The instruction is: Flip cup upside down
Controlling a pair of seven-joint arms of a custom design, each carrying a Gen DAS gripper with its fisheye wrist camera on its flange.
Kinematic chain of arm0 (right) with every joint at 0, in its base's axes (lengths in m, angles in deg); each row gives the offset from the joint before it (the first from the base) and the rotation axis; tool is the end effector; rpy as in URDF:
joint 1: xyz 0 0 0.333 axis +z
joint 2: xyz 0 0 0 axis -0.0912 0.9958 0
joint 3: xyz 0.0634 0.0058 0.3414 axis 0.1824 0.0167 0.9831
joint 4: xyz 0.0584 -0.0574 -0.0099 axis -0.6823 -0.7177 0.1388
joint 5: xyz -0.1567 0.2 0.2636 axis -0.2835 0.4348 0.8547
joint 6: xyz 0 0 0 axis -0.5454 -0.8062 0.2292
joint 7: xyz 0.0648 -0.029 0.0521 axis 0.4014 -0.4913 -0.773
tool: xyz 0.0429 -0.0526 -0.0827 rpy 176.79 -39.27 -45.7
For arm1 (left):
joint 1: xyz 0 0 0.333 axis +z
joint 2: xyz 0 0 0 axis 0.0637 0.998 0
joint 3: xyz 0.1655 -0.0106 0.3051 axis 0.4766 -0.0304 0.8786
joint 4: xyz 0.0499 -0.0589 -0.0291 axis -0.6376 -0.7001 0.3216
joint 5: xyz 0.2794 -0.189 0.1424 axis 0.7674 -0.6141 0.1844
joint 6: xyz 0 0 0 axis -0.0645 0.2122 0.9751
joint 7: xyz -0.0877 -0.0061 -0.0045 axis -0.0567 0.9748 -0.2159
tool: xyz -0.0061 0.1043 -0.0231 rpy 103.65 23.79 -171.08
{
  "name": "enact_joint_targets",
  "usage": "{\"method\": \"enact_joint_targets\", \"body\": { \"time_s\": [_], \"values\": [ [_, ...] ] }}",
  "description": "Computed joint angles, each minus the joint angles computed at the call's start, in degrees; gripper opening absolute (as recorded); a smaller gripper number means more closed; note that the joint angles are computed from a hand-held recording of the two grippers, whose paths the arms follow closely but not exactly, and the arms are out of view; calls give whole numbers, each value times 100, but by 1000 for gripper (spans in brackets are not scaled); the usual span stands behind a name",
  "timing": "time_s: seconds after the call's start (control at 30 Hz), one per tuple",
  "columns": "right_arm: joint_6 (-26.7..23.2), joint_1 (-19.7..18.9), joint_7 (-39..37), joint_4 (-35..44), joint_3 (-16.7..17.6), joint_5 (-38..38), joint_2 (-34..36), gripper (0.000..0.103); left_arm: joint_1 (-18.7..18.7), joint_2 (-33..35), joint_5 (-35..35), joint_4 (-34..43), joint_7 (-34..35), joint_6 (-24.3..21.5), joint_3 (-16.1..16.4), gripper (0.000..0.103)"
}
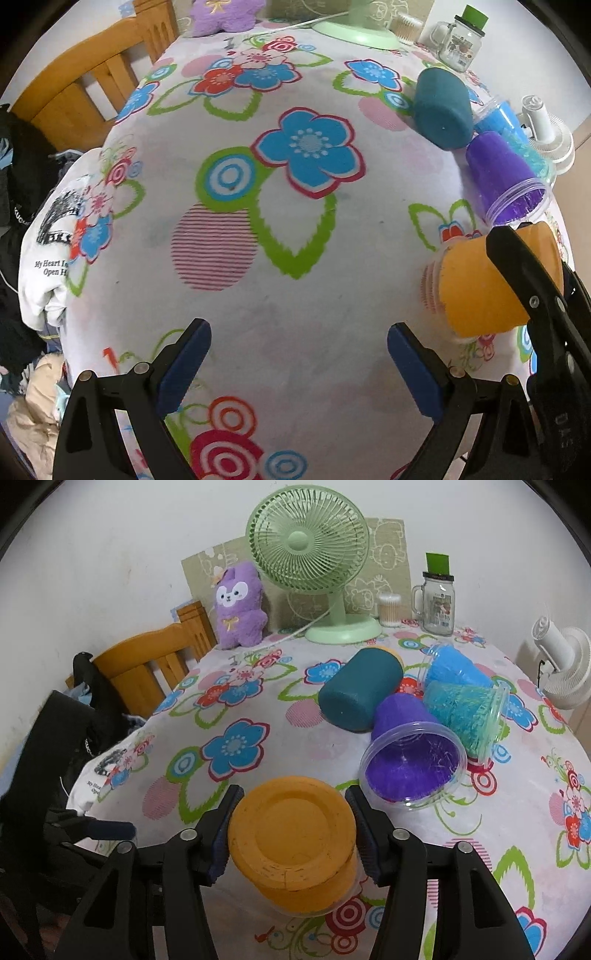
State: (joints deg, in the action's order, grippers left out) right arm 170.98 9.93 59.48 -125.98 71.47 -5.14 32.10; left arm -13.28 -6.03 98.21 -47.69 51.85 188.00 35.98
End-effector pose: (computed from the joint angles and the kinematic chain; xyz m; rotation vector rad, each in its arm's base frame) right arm 0.6522 0.3810 0.3784 -1.9742 1.0826 -0.3319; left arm 0.6042 -0.2518 0.3918 -2.4138 1.5990 -0.3396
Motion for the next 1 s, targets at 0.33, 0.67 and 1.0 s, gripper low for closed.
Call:
{"method": "enact_joint_targets", "body": {
  "time_s": [0.33,0.67,1.0],
  "values": [
    [-1177,466,358,50,-737,255,-821,89,-31,-520,49,149,98,-622,-149,98],
    [-2335,865,1057,308,-1541,-53,-1568,93,-129,-754,432,943,181,-1254,-225,101],
    [-2511,917,1608,150,-1776,-531,-2108,93,-290,-865,905,1429,155,-1699,-294,103]
  ]
}}
